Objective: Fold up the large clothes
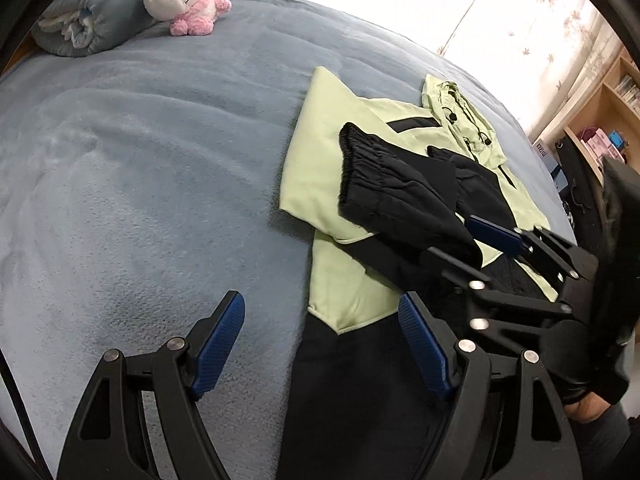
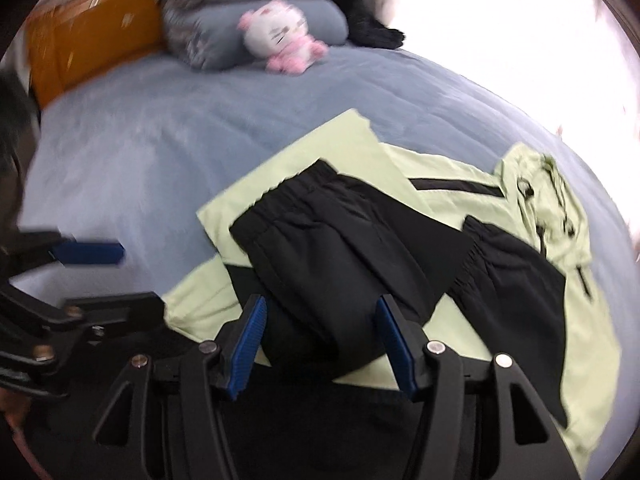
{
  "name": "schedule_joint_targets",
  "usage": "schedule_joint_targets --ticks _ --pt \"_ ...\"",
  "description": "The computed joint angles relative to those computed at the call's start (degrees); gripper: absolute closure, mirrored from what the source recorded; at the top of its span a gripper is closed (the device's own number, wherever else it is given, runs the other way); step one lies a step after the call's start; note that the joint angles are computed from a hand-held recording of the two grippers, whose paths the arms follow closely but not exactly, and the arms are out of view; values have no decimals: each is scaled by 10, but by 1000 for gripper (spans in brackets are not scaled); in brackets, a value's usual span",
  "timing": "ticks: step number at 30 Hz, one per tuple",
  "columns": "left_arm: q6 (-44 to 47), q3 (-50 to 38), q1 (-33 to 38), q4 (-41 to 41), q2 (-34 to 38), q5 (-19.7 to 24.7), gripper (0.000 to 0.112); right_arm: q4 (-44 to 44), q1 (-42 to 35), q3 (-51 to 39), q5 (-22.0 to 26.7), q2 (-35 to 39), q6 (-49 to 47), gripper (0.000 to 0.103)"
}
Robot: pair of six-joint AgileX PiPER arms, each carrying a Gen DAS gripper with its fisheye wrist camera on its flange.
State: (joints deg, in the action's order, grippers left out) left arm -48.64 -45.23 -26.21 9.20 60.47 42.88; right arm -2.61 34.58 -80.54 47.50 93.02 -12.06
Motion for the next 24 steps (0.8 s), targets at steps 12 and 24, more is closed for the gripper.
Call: schedule_joint_targets --ticks 12,24 --pt "-45 3 -30 38 0 12 34 -96 9 -86 29 20 54 100" --pt "-79 -16 -85 79 17 15 34 285 -453 2 108 -53 26 75"
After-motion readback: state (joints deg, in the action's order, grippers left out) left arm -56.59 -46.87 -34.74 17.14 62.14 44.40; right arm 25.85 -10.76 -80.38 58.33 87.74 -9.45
